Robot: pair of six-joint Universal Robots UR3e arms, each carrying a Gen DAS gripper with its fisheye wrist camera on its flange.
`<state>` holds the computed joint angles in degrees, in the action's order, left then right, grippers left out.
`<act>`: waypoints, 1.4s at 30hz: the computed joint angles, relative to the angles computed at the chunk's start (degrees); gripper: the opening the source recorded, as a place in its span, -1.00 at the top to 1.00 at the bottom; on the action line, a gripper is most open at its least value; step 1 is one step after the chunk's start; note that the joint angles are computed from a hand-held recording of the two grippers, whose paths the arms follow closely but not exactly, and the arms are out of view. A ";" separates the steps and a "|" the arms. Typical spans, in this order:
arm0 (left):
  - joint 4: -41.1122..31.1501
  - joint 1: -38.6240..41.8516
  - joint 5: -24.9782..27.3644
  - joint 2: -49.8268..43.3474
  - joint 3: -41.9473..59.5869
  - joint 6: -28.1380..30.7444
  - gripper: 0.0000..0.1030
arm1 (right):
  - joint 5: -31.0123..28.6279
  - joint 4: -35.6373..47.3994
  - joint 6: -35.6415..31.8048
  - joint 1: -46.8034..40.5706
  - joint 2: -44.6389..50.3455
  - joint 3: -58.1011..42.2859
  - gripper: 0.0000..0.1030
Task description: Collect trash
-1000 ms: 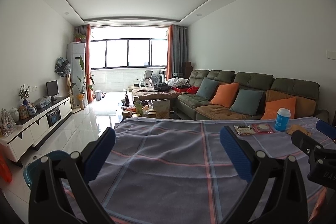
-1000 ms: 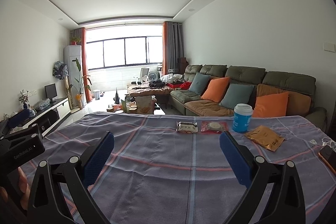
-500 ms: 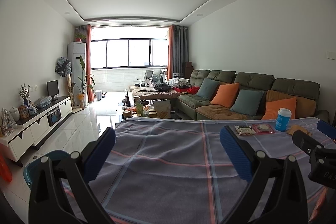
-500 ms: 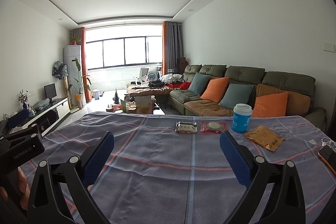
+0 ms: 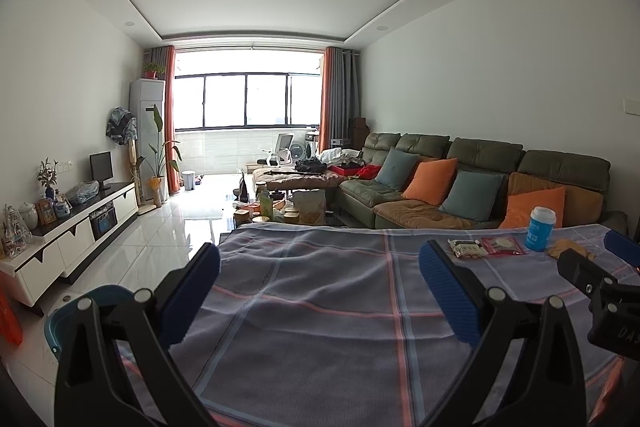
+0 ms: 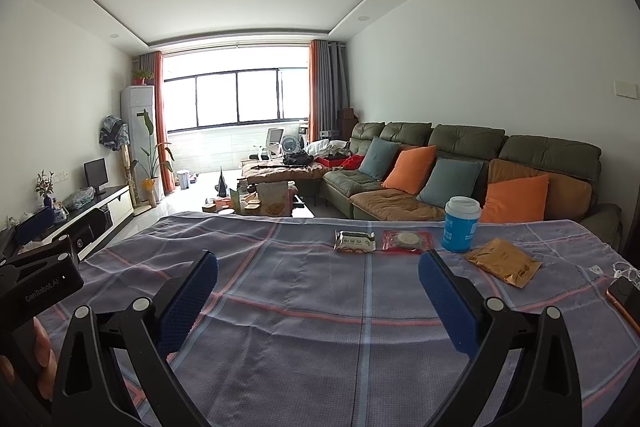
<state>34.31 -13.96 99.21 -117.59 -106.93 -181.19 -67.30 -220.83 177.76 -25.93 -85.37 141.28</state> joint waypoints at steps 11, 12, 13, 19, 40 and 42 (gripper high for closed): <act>-0.25 0.00 -0.09 -0.25 0.33 -0.18 -0.94 | 0.16 0.28 -0.05 -0.12 -0.27 0.12 -0.94; -0.26 0.01 -0.11 -0.36 0.44 -0.21 -0.94 | 0.28 0.17 -0.14 -0.26 -0.39 0.32 -0.94; -0.22 -0.02 -0.03 -0.45 0.55 -0.16 -0.94 | 0.31 0.20 -0.15 -0.28 -0.39 0.30 -0.94; -0.23 0.13 -0.20 -0.39 0.47 -0.08 -0.94 | 0.34 0.12 0.06 -0.27 -0.33 0.19 -0.94; -0.25 0.41 -0.88 -1.25 1.11 0.12 -0.94 | 0.57 1.24 -0.18 -0.66 -0.65 -0.28 -0.94; -0.35 0.50 -1.13 -1.32 1.10 -0.07 -0.94 | 0.63 1.24 -0.13 -0.65 -0.58 -0.33 -0.94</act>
